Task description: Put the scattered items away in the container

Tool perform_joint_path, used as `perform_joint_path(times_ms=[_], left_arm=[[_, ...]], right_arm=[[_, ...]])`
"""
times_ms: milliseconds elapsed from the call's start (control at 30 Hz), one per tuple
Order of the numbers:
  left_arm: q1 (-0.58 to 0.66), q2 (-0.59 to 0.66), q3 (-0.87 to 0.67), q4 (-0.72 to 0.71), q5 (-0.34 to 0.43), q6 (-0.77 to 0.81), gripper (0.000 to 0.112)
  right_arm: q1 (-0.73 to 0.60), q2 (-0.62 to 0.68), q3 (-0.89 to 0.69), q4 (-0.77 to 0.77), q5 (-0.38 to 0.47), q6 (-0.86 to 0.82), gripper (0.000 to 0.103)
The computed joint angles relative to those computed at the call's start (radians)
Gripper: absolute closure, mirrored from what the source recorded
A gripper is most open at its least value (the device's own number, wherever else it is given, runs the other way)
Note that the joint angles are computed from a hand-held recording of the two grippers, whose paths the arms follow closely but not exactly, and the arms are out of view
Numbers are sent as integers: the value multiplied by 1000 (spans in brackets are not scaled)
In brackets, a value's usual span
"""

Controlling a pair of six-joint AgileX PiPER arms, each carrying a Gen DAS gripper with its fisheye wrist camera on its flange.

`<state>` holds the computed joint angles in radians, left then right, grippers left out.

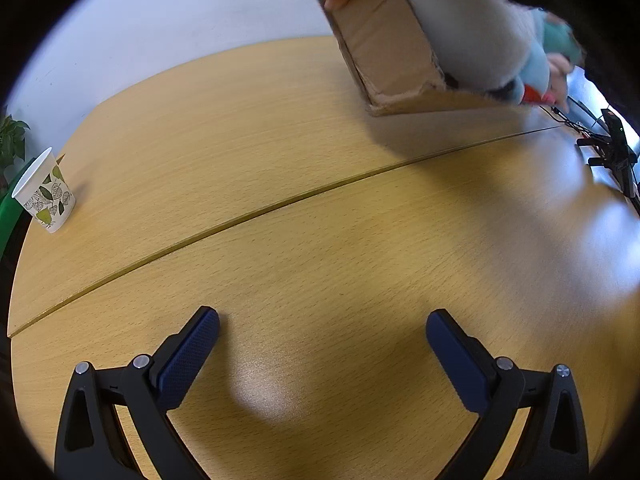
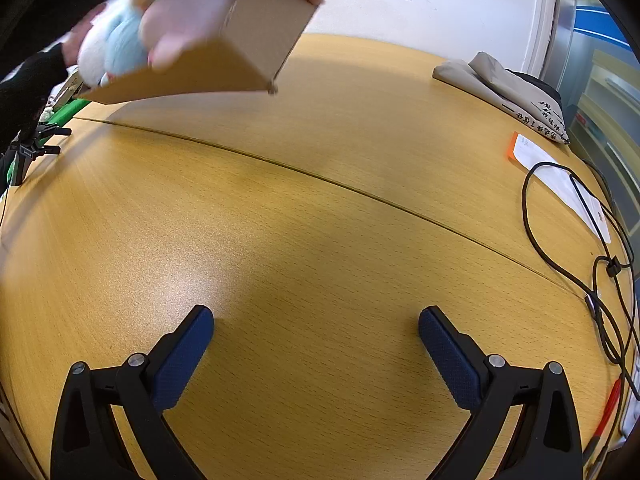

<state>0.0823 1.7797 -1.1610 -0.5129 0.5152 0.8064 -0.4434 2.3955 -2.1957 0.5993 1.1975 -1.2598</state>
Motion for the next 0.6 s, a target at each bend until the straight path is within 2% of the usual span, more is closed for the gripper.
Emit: perform_joint_path(times_ms=[600], left_arm=[[1,28,-31,4,3,-6,9]], right_arm=[[-1,-8,14,1,-4,-4,0]])
